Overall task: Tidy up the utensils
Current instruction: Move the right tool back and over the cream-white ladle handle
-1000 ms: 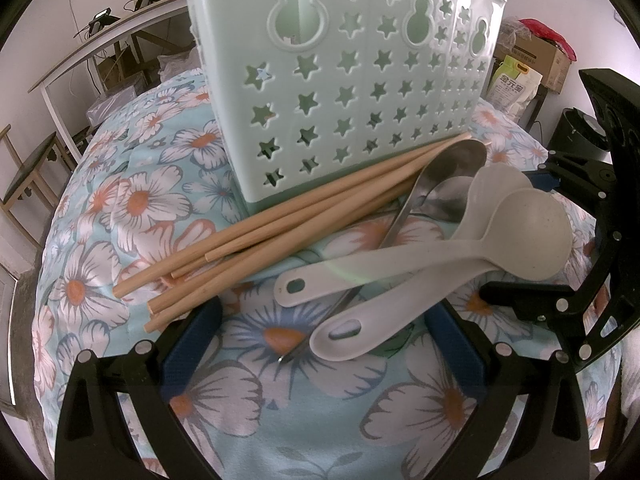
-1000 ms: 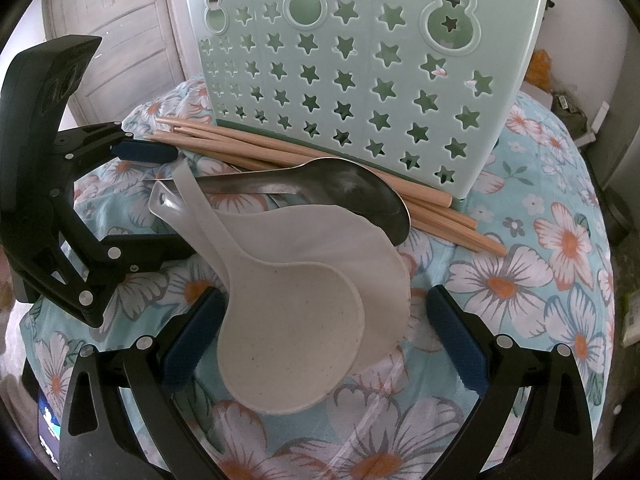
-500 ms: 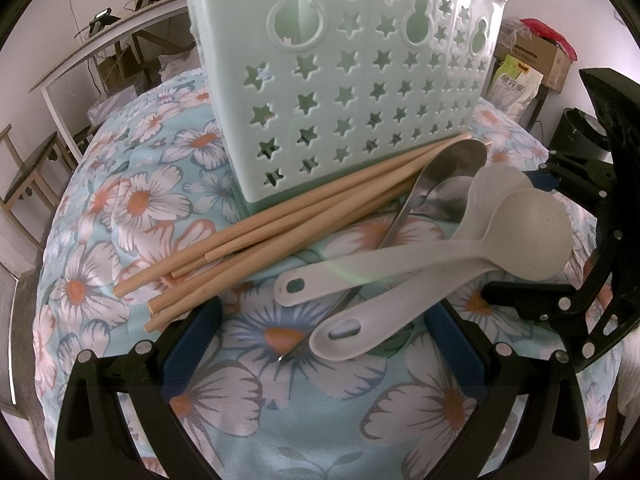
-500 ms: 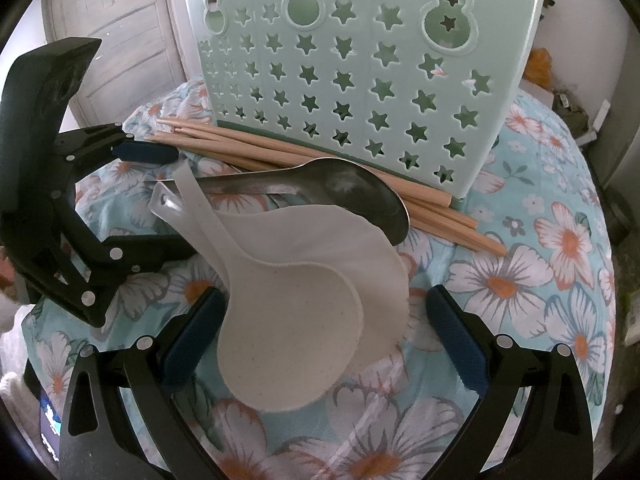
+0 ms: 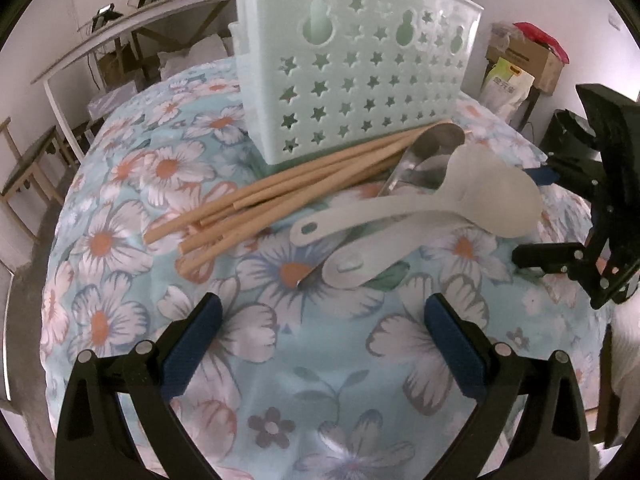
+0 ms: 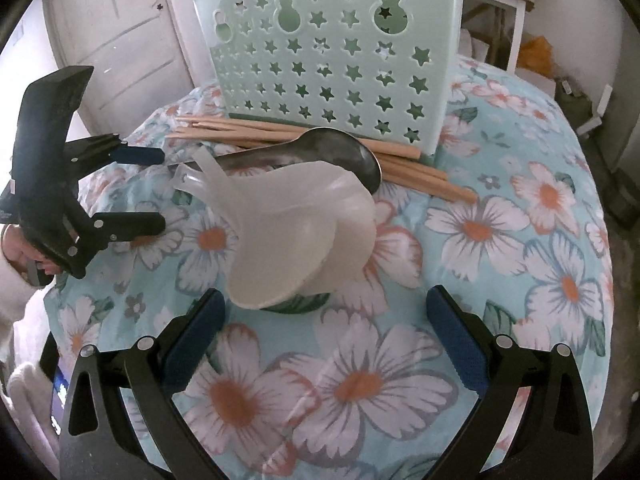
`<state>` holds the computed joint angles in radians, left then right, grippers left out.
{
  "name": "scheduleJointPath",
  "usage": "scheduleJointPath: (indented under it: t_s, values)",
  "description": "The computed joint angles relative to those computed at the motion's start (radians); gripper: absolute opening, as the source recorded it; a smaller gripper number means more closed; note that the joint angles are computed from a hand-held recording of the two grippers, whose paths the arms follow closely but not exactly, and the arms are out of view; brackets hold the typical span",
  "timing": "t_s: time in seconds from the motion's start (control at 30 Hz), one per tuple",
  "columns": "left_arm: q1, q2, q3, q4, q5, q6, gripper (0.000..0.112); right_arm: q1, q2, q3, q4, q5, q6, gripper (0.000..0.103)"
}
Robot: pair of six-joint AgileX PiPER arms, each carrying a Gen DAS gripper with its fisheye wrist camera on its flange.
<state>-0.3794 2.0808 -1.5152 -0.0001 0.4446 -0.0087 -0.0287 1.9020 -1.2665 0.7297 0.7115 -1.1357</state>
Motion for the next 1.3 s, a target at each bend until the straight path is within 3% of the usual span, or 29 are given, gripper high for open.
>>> scheduleJointPath:
  t_s: [0.13,0.37,0.47,0.6,1.13,1.3]
  values:
    - [-0.027,0.033,-0.046,0.121,0.023,-0.102,0.099,0.023,-0.011,0.027,-0.009,-0.061,-0.002,0.097]
    - [-0.035,0.063,-0.089,0.163,0.035,-0.151,0.099,0.022,-0.013,0.027,-0.002,-0.070,0.014,0.097]
    - [-0.024,0.075,-0.111,0.117,0.048,-0.118,0.099,0.034,-0.013,0.031,-0.021,-0.090,0.028,0.097]
    - [-0.033,0.055,-0.062,0.164,-0.002,-0.175,0.099,0.032,-0.002,0.021,-0.001,-0.076,0.022,0.097]
    - [-0.032,0.054,-0.060,0.157,-0.002,-0.169,0.099,0.019,-0.003,0.019,0.003,-0.063,0.010,0.097]
    - [-0.032,0.054,-0.059,0.158,-0.002,-0.169,0.099,-0.004,0.001,0.002,0.030,-0.010,-0.008,0.097]
